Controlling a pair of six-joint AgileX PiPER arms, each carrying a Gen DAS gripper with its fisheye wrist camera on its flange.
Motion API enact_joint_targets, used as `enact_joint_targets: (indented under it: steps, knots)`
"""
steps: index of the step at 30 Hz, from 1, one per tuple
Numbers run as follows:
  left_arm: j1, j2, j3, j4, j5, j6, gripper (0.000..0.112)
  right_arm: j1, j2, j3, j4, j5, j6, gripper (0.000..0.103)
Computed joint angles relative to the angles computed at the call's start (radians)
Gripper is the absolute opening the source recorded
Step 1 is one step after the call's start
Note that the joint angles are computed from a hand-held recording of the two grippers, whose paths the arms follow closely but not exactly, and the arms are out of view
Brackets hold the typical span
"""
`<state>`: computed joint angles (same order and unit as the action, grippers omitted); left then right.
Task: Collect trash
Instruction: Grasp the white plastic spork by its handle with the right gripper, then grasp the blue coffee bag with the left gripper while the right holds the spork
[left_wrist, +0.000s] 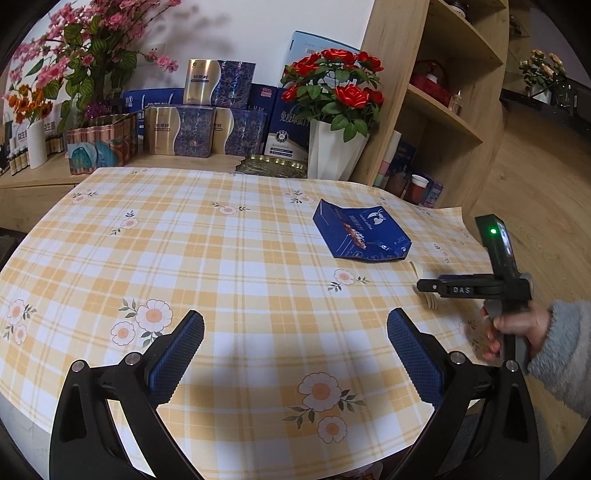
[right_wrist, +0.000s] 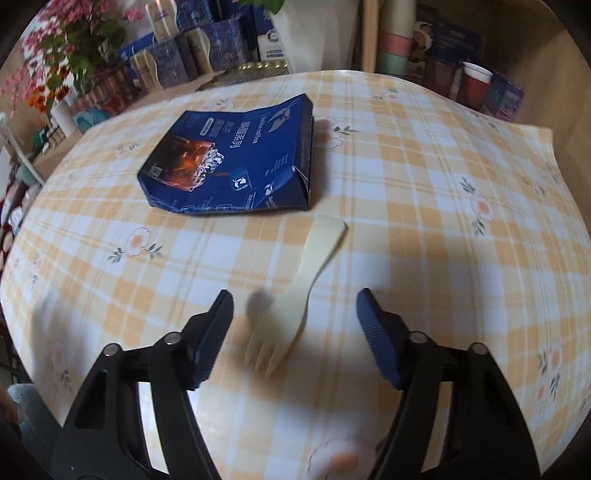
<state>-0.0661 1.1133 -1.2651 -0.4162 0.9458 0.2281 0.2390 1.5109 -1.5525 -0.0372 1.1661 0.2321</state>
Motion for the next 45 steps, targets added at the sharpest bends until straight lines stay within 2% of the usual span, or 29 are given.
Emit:
enact_joint_targets:
  steps: [3, 9, 11, 12, 13, 17, 24, 28, 29, 30, 33, 35, 37, 39, 42, 45]
  knots:
    - [0.003, 0.004, 0.009, -0.001, -0.006, 0.004, 0.097, -0.004, 0.049, -0.037, -0.009, 0.013, -0.02, 0.059]
    - [-0.016, 0.013, 0.024, 0.002, -0.024, 0.006, 0.097, -0.013, 0.047, -0.01, -0.023, -0.061, -0.016, 0.044]
    - [-0.035, 0.019, 0.026, 0.013, -0.031, -0.003, 0.097, -0.012, 0.021, 0.031, -0.03, -0.106, -0.008, 0.03]
    - [-0.042, 0.022, 0.027, 0.016, -0.034, -0.007, 0.097, -0.012, 0.01, 0.05, -0.026, -0.127, -0.008, 0.026]
    - [-0.05, 0.025, 0.027, 0.02, -0.037, -0.012, 0.097, -0.011, 0.0, 0.064, -0.023, -0.141, -0.011, 0.017]
    - [-0.083, 0.035, 0.03, 0.041, -0.046, -0.035, 0.097, -0.029, -0.03, 0.104, 0.04, -0.177, -0.066, 0.016]
    - [-0.172, 0.068, 0.017, 0.127, -0.059, -0.092, 0.097, -0.13, -0.127, 0.219, 0.153, -0.318, -0.054, 0.016]
    - [-0.28, 0.144, -0.054, 0.254, -0.079, -0.134, 0.097, -0.154, -0.159, 0.26, 0.16, -0.371, -0.028, 0.015]
    - [-0.326, 0.189, -0.1, 0.313, -0.085, -0.149, 0.097, -0.154, -0.164, 0.266, 0.158, -0.381, -0.024, 0.004]
    - [-0.351, 0.219, -0.129, 0.338, -0.095, -0.151, 0.097, -0.154, -0.169, 0.271, 0.154, -0.389, -0.022, 0.005]
    - [-0.426, 0.346, -0.265, 0.397, -0.091, -0.134, 0.097, -0.179, -0.18, 0.286, 0.193, -0.403, -0.045, 0.005]
    - [-0.482, 0.455, -0.381, 0.448, -0.075, -0.095, 0.09, -0.199, -0.184, 0.295, 0.224, -0.408, -0.06, 0.005]
    - [-0.52, 0.56, -0.5, 0.499, -0.026, -0.066, 0.083, -0.224, -0.185, 0.301, 0.269, -0.409, -0.086, 0.005]
    - [-0.519, 0.644, -0.611, 0.478, 0.027, -0.034, 0.078, -0.256, -0.183, 0.306, 0.348, -0.397, -0.147, 0.005]
    - [-0.496, 0.705, -0.71, 0.436, 0.063, -0.036, 0.076, -0.277, -0.171, 0.297, 0.408, -0.359, -0.2, 0.006]
    - [-0.49, 0.705, -0.714, 0.434, 0.058, -0.044, 0.076, -0.274, -0.156, 0.279, 0.425, -0.326, -0.222, 0.01]
